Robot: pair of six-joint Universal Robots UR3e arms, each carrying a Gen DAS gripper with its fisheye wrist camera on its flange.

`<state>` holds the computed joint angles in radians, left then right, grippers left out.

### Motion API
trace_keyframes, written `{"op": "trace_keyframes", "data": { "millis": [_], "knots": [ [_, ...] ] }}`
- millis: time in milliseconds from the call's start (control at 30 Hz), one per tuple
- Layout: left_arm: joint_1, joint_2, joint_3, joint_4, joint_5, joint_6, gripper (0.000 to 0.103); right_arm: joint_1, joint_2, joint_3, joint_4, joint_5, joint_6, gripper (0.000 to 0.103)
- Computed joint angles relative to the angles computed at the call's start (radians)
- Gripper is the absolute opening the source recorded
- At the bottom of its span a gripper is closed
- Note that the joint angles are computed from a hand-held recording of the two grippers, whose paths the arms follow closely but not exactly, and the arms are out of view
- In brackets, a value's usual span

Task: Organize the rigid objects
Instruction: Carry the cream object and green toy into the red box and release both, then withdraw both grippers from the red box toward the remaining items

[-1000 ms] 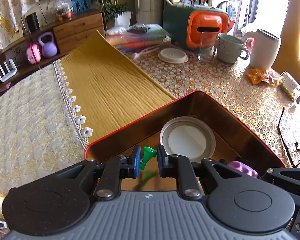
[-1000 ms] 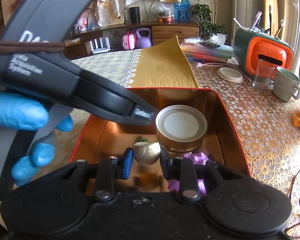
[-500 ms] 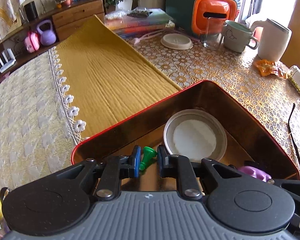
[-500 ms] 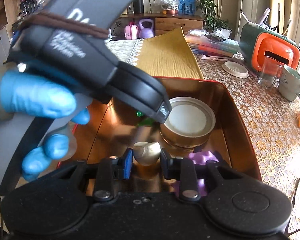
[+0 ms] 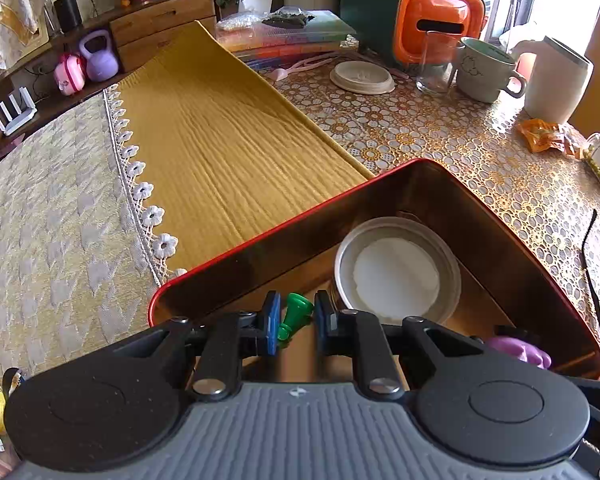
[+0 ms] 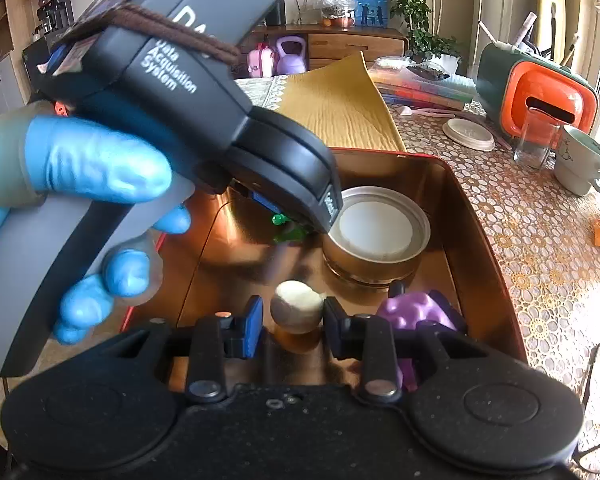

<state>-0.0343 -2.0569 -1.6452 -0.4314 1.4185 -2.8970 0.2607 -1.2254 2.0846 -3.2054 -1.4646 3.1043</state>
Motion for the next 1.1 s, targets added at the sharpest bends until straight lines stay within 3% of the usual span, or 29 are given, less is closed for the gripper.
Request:
{"op": "trace_keyframes", "data": {
  "millis": [200, 300, 433, 467, 567, 1100],
  "knots": [
    [0.001, 0.037, -0.036, 0.005, 0.003, 0.007, 0.018, -0.004, -0.025, 0.017, -0.004, 0.008, 0.017, 0.036],
    [0.008, 0.061, -0.067, 0.015, -0.003, 0.014, 0.024, -0.007, -0.039, 0.032, -0.01, 0.012, 0.029, 0.038],
    [0.032, 0.102, -0.117, 0.031, -0.032, 0.01, 0.037, -0.008, -0.059, 0.055, -0.022, 0.01, 0.042, 0.042],
    [0.037, 0.115, -0.132, 0.038, -0.037, 0.009, 0.048, -0.01, -0.067, 0.061, -0.023, 0.013, 0.046, 0.042],
    [0.055, 0.163, -0.191, 0.081, -0.06, 0.014, 0.061, -0.015, -0.091, 0.08, -0.029, 0.016, 0.053, 0.045],
    [0.242, 0.519, -0.46, 0.026, -0.237, 0.118, 0.061, 0.048, -0.24, 0.149, -0.019, -0.025, 0.115, 0.072]
  ]
}}
